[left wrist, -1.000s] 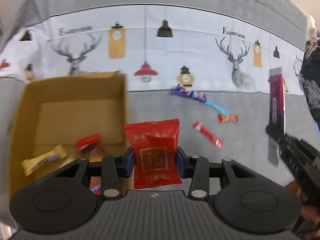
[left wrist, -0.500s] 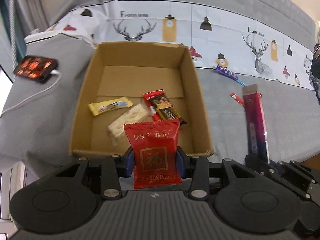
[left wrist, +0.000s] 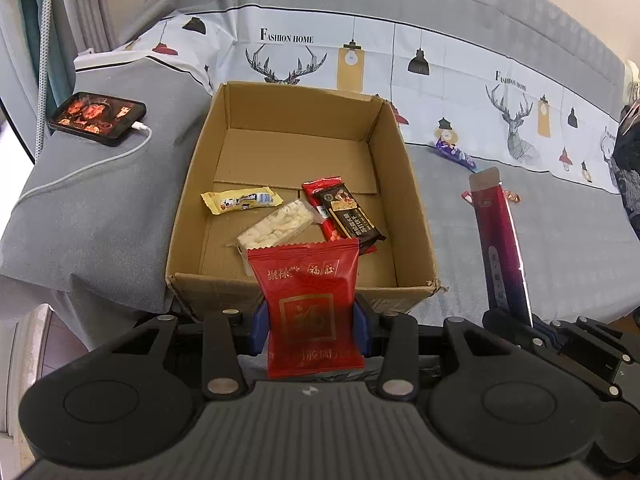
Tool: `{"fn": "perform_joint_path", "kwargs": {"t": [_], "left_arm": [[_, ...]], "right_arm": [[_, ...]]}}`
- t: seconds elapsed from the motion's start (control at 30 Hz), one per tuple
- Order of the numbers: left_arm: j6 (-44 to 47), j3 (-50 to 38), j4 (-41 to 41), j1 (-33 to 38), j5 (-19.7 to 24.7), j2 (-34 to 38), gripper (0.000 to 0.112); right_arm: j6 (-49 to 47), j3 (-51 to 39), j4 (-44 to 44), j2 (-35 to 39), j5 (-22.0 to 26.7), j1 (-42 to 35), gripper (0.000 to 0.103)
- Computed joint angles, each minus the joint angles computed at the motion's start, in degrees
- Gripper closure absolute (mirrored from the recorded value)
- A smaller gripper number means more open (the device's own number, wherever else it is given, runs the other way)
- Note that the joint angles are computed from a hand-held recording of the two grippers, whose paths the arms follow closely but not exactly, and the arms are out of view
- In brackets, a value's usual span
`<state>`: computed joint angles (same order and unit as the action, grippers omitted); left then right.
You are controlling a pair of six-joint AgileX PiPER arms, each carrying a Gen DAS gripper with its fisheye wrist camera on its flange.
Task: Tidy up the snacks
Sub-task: 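Carry the red packet with the left tool over the box while the right tool carries the silver bar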
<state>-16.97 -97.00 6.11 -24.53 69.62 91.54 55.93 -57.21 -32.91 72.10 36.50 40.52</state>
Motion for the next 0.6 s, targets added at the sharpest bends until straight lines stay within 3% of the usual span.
{"fn": "perform_joint_path", "kwargs": {"t": [0.6], "left_arm": [[0.54, -0.86, -0.21, 0.91, -0.36, 1.16, 0.066]], "right_arm": [[-3.72, -0.91, 2.69, 1.63, -0.13, -1.15, 0.095]]}}
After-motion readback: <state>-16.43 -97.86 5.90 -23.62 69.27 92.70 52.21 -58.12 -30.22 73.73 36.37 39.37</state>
